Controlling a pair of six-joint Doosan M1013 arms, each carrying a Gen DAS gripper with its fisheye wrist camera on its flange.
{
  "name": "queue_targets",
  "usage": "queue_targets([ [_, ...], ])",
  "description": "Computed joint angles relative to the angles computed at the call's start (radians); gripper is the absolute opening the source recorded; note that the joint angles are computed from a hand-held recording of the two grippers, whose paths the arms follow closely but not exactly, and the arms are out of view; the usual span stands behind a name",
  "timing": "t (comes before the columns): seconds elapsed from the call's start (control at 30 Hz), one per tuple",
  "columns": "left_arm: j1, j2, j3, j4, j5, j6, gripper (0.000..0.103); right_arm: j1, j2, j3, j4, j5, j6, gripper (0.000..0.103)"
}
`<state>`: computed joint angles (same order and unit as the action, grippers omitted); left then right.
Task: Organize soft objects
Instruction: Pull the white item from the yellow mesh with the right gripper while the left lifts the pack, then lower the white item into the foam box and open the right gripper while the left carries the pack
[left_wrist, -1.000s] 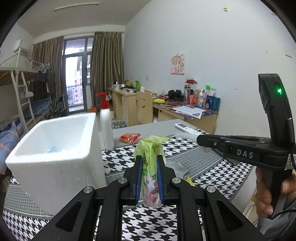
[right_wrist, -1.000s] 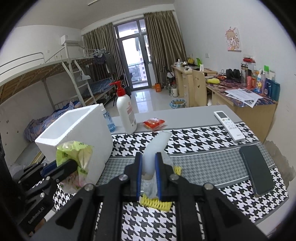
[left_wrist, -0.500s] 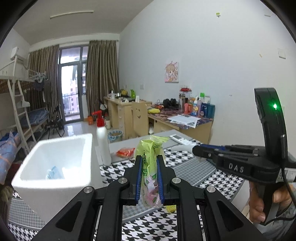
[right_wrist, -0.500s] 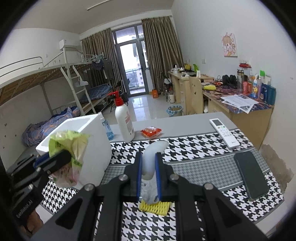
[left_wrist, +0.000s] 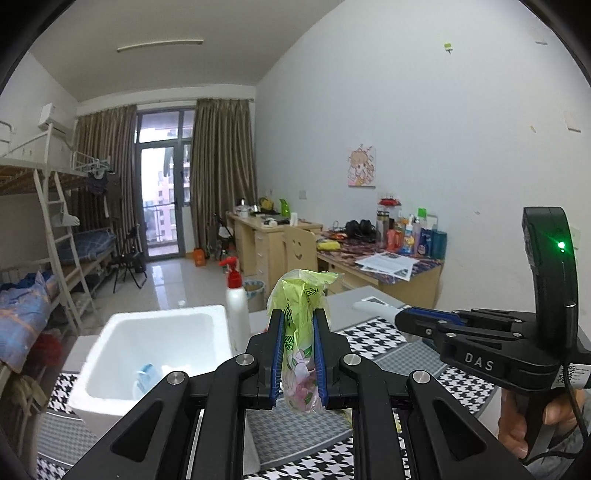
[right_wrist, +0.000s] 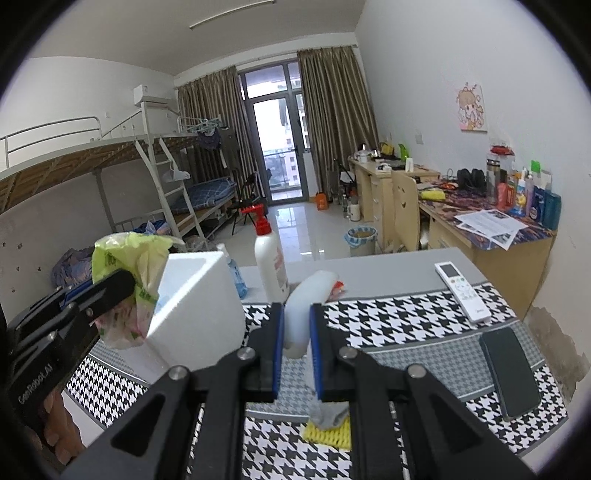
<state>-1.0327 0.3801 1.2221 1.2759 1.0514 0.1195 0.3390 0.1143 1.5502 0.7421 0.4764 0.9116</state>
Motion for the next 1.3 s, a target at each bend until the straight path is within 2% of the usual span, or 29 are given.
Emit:
queue_targets([
  [0.17, 0.002, -0.008, 0.005, 0.020, 0.026, -0.022, 0.016, 0.016, 0.005, -0.017, -0.012, 0.001, 0.003, 0.017],
  [1.03, 0.020, -0.058, 0.047, 0.088, 0.169, -0.085, 0.016, 0.087, 0.046, -0.101, 0.109, 0.052, -0.155, 0.017],
  [1.3, 0.031, -0.074, 0.073, 0.078, 0.186, -0.109, 0.016, 0.107, 0.063, -0.121, 0.110, 0.080, -0.173, 0.017],
])
